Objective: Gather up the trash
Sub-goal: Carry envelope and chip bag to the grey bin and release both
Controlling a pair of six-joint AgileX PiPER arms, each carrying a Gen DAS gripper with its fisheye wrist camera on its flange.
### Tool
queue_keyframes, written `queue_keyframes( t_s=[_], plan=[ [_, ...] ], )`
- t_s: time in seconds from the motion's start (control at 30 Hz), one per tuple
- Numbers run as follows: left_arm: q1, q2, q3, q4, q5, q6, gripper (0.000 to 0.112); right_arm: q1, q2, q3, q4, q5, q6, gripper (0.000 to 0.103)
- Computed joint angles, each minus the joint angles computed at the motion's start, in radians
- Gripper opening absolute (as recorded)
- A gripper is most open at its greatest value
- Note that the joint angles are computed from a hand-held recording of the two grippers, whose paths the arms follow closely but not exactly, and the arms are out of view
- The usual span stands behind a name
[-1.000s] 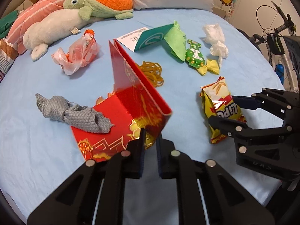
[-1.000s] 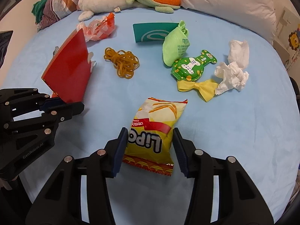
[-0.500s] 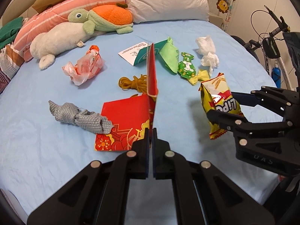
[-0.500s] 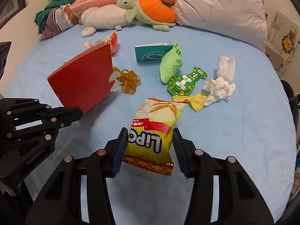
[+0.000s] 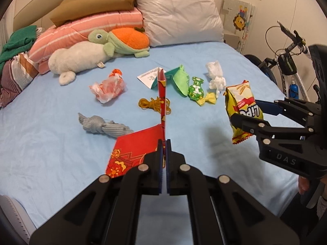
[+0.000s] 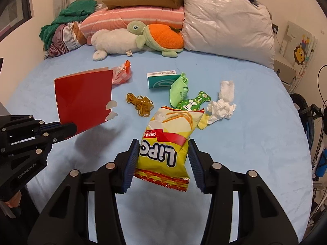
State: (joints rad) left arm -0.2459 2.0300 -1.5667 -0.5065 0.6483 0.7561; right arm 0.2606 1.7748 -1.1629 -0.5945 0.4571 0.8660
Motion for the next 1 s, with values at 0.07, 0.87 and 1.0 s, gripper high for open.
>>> queue_keyframes(
  t_s=[0.07, 0.87, 1.0],
  plan=[
    [0.029, -0.043, 0.035, -0.041, 0.007, 0.025, 0.003, 0.038, -0.026, 0.011, -0.081, 0.031, 0.07, 0.047],
    [0.731, -0.468, 0.127, -0.295, 0.385, 0.414, 0.003, 0.571, -0.006, -0.414, -0.104, 0.291, 0.042, 0.047],
    [0.89, -0.474, 0.029, -0.36, 0.484, 0.439, 0.003, 0.637, 0.074, -0.64, -0.056, 0.347, -0.088, 0.047]
  ],
)
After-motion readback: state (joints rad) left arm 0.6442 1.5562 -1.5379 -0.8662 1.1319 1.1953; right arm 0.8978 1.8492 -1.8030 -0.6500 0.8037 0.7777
